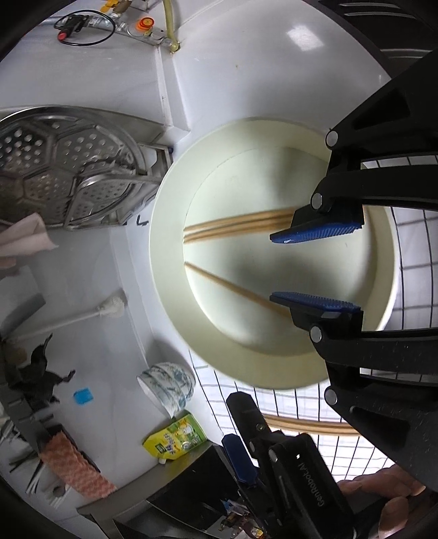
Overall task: Organize utensils
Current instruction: 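Move both open tools back to the chopstick bundle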
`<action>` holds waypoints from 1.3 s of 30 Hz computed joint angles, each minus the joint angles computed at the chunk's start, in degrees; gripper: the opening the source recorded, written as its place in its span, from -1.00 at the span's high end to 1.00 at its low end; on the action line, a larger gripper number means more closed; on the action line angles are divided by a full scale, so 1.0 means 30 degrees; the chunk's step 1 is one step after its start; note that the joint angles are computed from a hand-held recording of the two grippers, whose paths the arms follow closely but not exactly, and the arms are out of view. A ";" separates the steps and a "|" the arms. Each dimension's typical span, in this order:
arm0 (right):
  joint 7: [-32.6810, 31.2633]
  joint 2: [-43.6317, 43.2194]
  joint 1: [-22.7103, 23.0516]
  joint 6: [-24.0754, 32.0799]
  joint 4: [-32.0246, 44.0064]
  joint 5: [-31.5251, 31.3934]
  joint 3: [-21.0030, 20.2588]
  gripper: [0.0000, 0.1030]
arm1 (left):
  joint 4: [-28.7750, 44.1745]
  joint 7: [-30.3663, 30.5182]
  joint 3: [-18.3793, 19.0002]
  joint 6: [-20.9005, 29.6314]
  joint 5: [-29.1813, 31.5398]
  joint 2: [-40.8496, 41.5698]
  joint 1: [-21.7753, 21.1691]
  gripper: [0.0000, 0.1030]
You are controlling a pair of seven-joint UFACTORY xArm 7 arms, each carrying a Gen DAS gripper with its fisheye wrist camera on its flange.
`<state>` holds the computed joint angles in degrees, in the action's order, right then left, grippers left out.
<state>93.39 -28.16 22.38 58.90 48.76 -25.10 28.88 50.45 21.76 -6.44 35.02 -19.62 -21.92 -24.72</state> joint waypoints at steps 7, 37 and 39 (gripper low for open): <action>0.0960 0.2694 0.0232 0.0519 0.2519 -0.1396 0.0937 0.32 | -0.0589 0.1495 0.1421 0.0477 -0.0467 -0.1133 0.0669 -0.49; 0.0488 1.6236 0.7192 -0.0788 1.3112 -0.4789 -0.3925 -0.08 | -0.1585 0.8309 0.4592 0.0093 -0.1920 0.1660 0.6532 -0.66; 0.0271 1.6528 0.7470 -0.1036 1.3193 -0.4395 -0.4355 -0.08 | -0.1606 0.8529 0.4510 0.0059 -0.2089 0.1927 0.6713 -0.66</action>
